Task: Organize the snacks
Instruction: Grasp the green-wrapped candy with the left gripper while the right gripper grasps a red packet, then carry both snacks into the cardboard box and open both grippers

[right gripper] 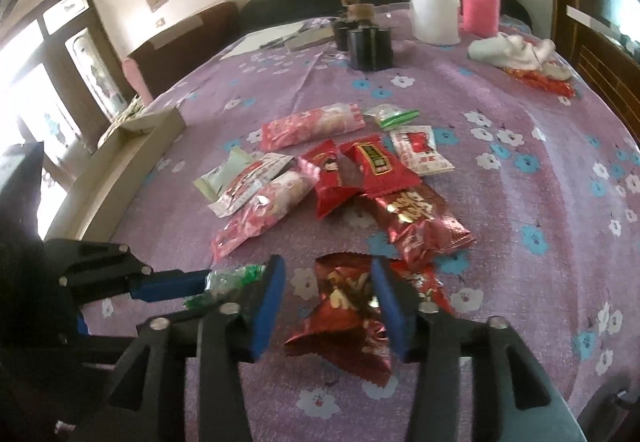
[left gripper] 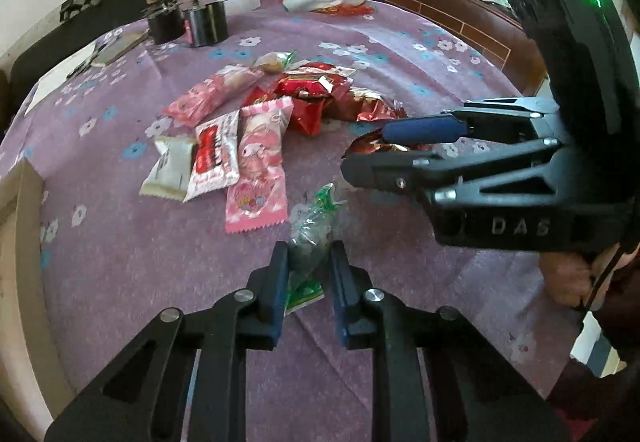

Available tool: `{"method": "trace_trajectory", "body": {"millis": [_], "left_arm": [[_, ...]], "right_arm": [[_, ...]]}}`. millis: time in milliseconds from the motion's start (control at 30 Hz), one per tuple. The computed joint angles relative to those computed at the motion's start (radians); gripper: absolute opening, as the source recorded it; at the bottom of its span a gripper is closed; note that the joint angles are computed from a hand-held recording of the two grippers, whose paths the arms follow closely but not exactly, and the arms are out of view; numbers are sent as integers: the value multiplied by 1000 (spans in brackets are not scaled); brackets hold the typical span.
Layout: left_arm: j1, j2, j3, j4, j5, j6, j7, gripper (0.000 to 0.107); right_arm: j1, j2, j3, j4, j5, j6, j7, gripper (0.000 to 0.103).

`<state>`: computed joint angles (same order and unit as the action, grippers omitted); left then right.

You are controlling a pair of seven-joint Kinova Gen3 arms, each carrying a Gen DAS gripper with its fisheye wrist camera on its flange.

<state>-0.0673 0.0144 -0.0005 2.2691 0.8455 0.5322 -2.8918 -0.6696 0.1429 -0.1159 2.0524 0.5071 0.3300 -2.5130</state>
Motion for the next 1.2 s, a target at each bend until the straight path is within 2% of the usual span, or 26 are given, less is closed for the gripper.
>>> {"method": "trace_trajectory", "body": {"millis": [200, 333, 500, 567, 633, 700, 767, 833, 967, 1033, 1100, 1200], "left_arm": [[-54, -50, -64, 25, 80, 90, -66, 17], [-103, -89, -124, 32, 99, 172, -94, 17], [-174, -129, -198, 46, 121, 277, -149, 17], [-203, -139, -225, 55, 135, 313, -173, 17], [-233, -142, -248, 57, 145, 354, -191, 17], [-268, -142, -271, 58, 156, 402, -208, 17], [-307, -145, -296, 55, 159, 453, -223, 17], [-347, -146, -322, 42, 156, 515, -223, 17], [-423, -125, -347, -34, 128, 622, -168, 17], [-434, -112, -337, -93, 108, 617, -99, 17], [-452, -73, -314, -173, 87, 617, -23, 17], [-463, 4, -278, -283, 65, 590, 85, 17]], "right_arm": [[-87, 19, 15, -3, 194, 75, -131, 56], [-93, 32, -6, -18, 230, 115, -147, 56], [-88, 47, -10, -30, 258, 159, -155, 65], [-48, 40, -18, -18, 217, 121, -118, 64], [-43, 36, -11, -21, 171, 122, -69, 45], [1, 26, -51, -28, 90, 125, -7, 39], [14, 15, -69, -28, 26, 128, 36, 38], [-18, 1, -58, -24, 18, 139, 19, 37], [-23, -51, -81, -28, -20, 138, 3, 38], [-27, -76, -89, -53, -47, 141, 27, 38], [3, -84, -121, -100, -118, 129, 104, 38], [119, -39, -248, -211, -219, 121, 226, 38]]}}
